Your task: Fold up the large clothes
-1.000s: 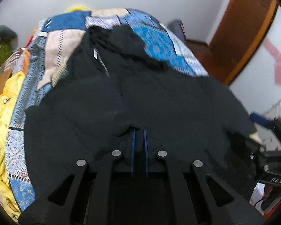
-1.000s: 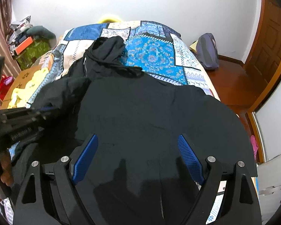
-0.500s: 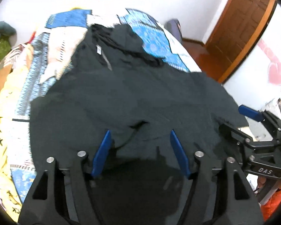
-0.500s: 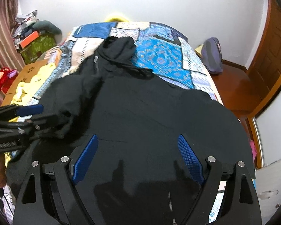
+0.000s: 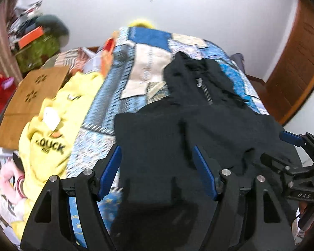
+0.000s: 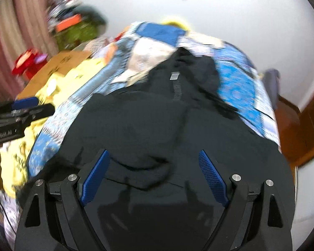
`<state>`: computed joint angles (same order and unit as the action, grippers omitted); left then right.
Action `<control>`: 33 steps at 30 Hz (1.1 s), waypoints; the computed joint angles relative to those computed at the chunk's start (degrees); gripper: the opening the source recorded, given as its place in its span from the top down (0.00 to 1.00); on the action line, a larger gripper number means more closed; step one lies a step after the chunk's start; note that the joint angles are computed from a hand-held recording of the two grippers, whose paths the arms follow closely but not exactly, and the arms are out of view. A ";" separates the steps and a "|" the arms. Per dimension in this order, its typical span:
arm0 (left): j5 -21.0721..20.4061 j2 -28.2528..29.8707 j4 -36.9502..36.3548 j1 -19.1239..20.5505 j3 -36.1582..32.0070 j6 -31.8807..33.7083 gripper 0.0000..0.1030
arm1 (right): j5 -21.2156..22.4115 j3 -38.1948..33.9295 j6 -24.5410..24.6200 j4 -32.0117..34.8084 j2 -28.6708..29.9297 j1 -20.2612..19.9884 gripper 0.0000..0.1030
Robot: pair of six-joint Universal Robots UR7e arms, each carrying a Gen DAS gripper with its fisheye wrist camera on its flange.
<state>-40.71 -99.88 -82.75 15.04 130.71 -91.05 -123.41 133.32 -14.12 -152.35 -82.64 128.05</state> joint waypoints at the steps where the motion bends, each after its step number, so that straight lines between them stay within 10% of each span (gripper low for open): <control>1: -0.45 -1.11 1.58 0.34 0.35 -1.14 0.33 | -0.43 -0.56 -0.57 0.40 2.18 0.39 0.18; 15: -8.71 -10.60 -1.20 4.93 9.97 -2.90 0.33 | -8.39 -0.78 -11.94 -10.54 18.98 1.03 0.27; 22: -11.46 -9.27 -8.08 5.99 13.09 -0.55 0.33 | -4.45 -0.60 -11.41 -10.13 17.13 0.14 0.74; 33: -11.16 -2.23 -8.69 6.75 12.72 1.50 0.23 | -1.84 -0.66 -9.02 -14.10 5.62 -0.30 0.80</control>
